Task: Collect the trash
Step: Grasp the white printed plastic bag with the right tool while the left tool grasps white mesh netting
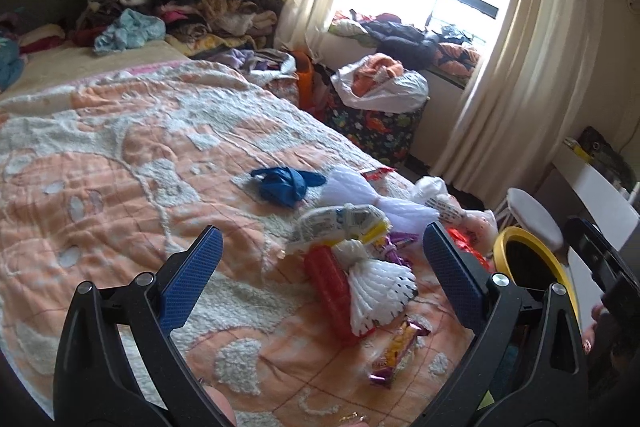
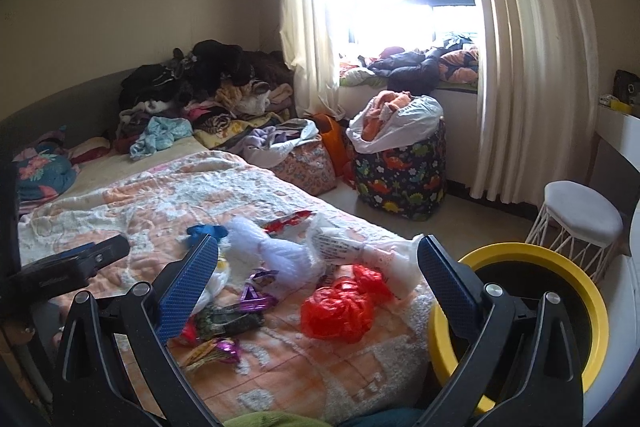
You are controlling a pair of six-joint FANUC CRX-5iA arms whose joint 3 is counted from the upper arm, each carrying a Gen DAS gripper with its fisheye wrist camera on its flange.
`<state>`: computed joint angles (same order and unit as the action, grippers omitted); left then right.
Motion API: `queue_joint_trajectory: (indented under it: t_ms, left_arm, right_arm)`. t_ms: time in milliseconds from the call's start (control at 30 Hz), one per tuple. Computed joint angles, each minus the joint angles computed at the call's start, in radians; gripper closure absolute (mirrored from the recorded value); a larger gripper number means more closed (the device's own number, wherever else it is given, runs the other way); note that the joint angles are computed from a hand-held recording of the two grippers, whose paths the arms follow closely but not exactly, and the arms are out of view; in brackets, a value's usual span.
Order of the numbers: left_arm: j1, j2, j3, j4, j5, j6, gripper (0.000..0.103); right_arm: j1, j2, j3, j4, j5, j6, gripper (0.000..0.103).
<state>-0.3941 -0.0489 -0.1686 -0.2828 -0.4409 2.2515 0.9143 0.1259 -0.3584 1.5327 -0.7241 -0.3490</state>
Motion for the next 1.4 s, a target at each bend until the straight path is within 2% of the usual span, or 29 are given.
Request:
queue_joint_trajectory:
  t_ms: [33, 100, 200, 367, 533, 667, 767, 833, 933, 1000, 1067, 1133, 1200, 1233, 1300, 1367, 1400]
  left_arm:
    - [0.004, 0.008, -0.002, 0.035, 0.007, -0.045, 0.011]
    - [-0.011, 0.033, 0.026, 0.033, -0.022, -0.071, 0.011]
    - [-0.003, 0.054, 0.002, 0.171, 0.023, -0.240, 0.011]
    - [-0.024, 0.104, 0.027, 0.242, 0.011, -0.363, 0.011]
    - [-0.044, 0.152, 0.088, 0.207, -0.047, -0.345, 0.011]
    - [-0.048, 0.180, 0.124, 0.193, -0.092, -0.339, 0.025]
    - [-0.050, 0.193, 0.137, 0.189, -0.115, -0.337, 0.036]
    - [-0.047, 0.196, 0.135, 0.203, -0.118, -0.344, 0.040]
    - [-0.040, 0.199, 0.131, 0.224, -0.127, -0.355, 0.045]
    - [-0.037, 0.202, 0.132, 0.231, -0.135, -0.356, 0.050]
    - [-0.037, 0.207, 0.135, 0.234, -0.141, -0.356, 0.053]
    - [-0.034, 0.210, 0.134, 0.248, -0.146, -0.366, 0.056]
    - [-0.033, 0.213, 0.135, 0.251, -0.152, -0.365, 0.058]
    - [-0.033, 0.213, 0.135, 0.252, -0.153, -0.365, 0.061]
    - [-0.032, 0.210, 0.130, 0.257, -0.152, -0.365, 0.067]
    - [-0.031, 0.211, 0.130, 0.260, -0.155, -0.363, 0.080]
    - [-0.029, 0.212, 0.128, 0.270, -0.156, -0.371, 0.082]
  right_arm:
    - [-0.006, 0.001, 0.002, -0.008, -0.002, 0.005, 0.006]
    - [-0.016, 0.010, 0.016, -0.048, -0.013, 0.037, 0.006]
    - [-0.032, 0.024, 0.041, -0.124, -0.022, 0.096, 0.006]
    - [-0.073, 0.047, 0.078, -0.244, 0.000, 0.194, 0.006]
    - [-0.102, 0.087, 0.156, -0.437, 0.024, 0.410, 0.006]
    - [-0.114, 0.143, 0.262, -0.635, -0.004, 0.648, 0.006]
    - [-0.120, 0.187, 0.329, -0.703, -0.039, 0.759, 0.006]
    - [-0.124, 0.220, 0.383, -0.758, -0.071, 0.848, 0.006]
    - [-0.126, 0.261, 0.434, -0.787, -0.104, 0.935, 0.007]
    - [-0.123, 0.301, 0.485, -0.799, -0.159, 0.994, 0.007]
    - [-0.124, 0.338, 0.544, -0.843, -0.206, 1.056, 0.011]
    - [-0.133, 0.367, 0.604, -0.923, -0.237, 1.120, 0.031]
    - [-0.142, 0.379, 0.634, -0.984, -0.246, 1.159, 0.035]
    - [-0.143, 0.381, 0.635, -0.984, -0.247, 1.162, 0.047]
    - [-0.144, 0.381, 0.642, -1.005, -0.245, 1.182, 0.054]
    - [-0.146, 0.365, 0.626, -1.023, -0.213, 1.175, 0.060]
    - [-0.148, 0.353, 0.613, -1.038, -0.192, 1.171, 0.061]
